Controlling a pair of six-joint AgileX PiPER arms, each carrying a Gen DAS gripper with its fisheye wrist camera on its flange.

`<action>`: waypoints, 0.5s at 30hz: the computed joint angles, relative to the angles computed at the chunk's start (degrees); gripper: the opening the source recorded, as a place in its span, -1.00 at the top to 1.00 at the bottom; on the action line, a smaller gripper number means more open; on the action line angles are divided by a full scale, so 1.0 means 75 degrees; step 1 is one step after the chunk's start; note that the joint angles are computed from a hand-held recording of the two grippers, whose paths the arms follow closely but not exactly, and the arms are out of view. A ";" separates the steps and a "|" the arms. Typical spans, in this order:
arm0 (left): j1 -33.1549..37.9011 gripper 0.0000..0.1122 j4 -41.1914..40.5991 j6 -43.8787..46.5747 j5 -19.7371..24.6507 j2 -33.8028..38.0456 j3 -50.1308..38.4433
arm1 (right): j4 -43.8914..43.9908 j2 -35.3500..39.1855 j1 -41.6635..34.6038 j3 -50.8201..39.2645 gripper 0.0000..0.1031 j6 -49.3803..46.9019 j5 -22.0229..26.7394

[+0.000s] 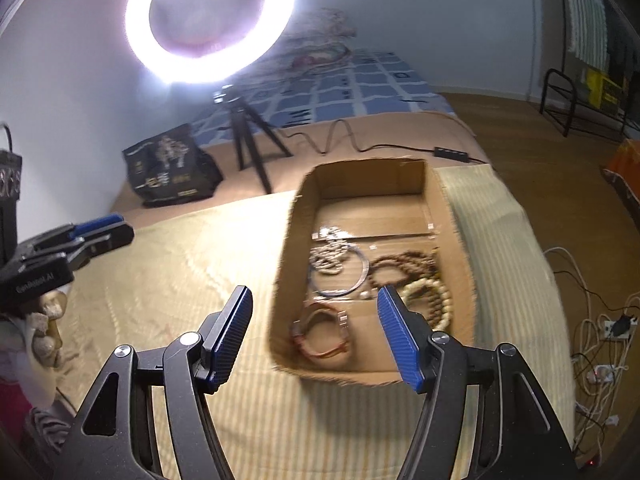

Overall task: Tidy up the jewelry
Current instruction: 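Move both tools to the green pendant and the small pearl earring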

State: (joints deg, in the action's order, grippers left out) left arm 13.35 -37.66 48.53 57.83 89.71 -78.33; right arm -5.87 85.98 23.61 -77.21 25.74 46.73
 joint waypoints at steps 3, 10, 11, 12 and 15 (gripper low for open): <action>0.0539 0.23 -0.0197 0.0478 0.0202 -0.0249 0.0448 | 0.0077 -0.0021 0.0324 0.0021 -0.25 -0.0022 -0.0071; 0.1463 0.23 -0.0359 0.1389 0.0513 -0.0631 0.1608 | 0.0456 0.0180 0.0950 0.0039 -0.25 -0.0314 -0.0295; 0.1581 0.23 -0.0385 0.1520 0.0576 -0.0677 0.1781 | 0.0515 0.0212 0.1024 0.0052 -0.25 -0.0378 -0.0329; 0.1645 0.23 -0.0369 0.1603 0.0606 -0.0715 0.1917 | 0.0535 0.0271 0.1106 0.0038 -0.25 -0.0425 -0.0333; 0.1782 0.23 -0.0277 0.1980 0.0555 -0.0851 0.2461 | 0.0546 0.0509 0.1348 -0.0016 -0.25 -0.0466 -0.0378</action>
State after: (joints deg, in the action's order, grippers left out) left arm 26.71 -39.74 63.38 61.99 83.33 -59.88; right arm -1.77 89.80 33.72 -77.32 22.24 43.89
